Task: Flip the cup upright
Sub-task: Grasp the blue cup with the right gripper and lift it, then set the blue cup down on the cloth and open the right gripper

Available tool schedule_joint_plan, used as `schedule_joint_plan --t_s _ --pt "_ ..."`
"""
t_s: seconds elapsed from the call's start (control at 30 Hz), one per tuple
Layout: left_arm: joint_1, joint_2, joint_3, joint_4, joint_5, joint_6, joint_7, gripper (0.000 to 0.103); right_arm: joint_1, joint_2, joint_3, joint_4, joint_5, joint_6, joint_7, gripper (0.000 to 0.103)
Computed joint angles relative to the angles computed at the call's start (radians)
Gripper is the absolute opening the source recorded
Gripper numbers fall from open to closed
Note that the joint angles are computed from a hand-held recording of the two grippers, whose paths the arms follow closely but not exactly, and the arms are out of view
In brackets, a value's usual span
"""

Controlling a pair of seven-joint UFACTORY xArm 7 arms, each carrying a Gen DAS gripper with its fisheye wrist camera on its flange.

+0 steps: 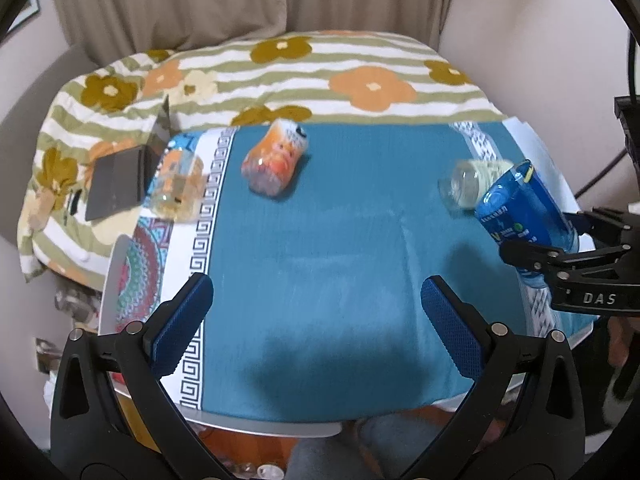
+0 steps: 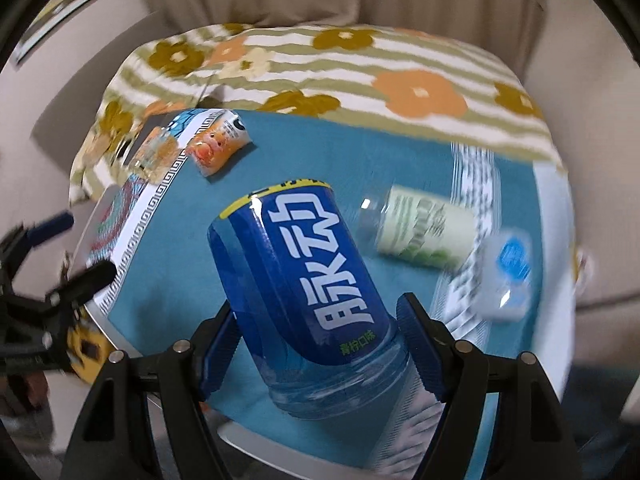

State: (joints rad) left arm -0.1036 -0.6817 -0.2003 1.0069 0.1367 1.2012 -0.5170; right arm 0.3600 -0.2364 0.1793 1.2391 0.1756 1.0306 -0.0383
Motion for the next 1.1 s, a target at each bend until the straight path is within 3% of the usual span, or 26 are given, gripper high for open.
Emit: schedule_joint_plan --t_s 0.33,0.6,0.77,1.1 --pt "-0.014 -0.080 0.084 -0.150 -0.066 -0.026 0.129 0.103 0.030 -0.011 0.078 -0.165 -0.031 -0.173 0.429 0.073" --pt "0.008 -0.120 0.123 -0.222 -0.099 -0.035 0.212 0.103 0.063 0.019 0.095 -0.213 -0.098 -0.251 0.640 0.073" --pt "0.020 -0.123 0.131 -0.234 -0.118 -0.045 0.241 0.103 0.074 0.024 0.092 -0.223 -0.125 -0.261 0.717 0.073" --pt "0.029 -0.115 0.135 -0.229 -0.139 -0.049 0.272 0.103 0.086 0.019 0.083 -0.225 -0.133 -0.261 0.762 0.076"
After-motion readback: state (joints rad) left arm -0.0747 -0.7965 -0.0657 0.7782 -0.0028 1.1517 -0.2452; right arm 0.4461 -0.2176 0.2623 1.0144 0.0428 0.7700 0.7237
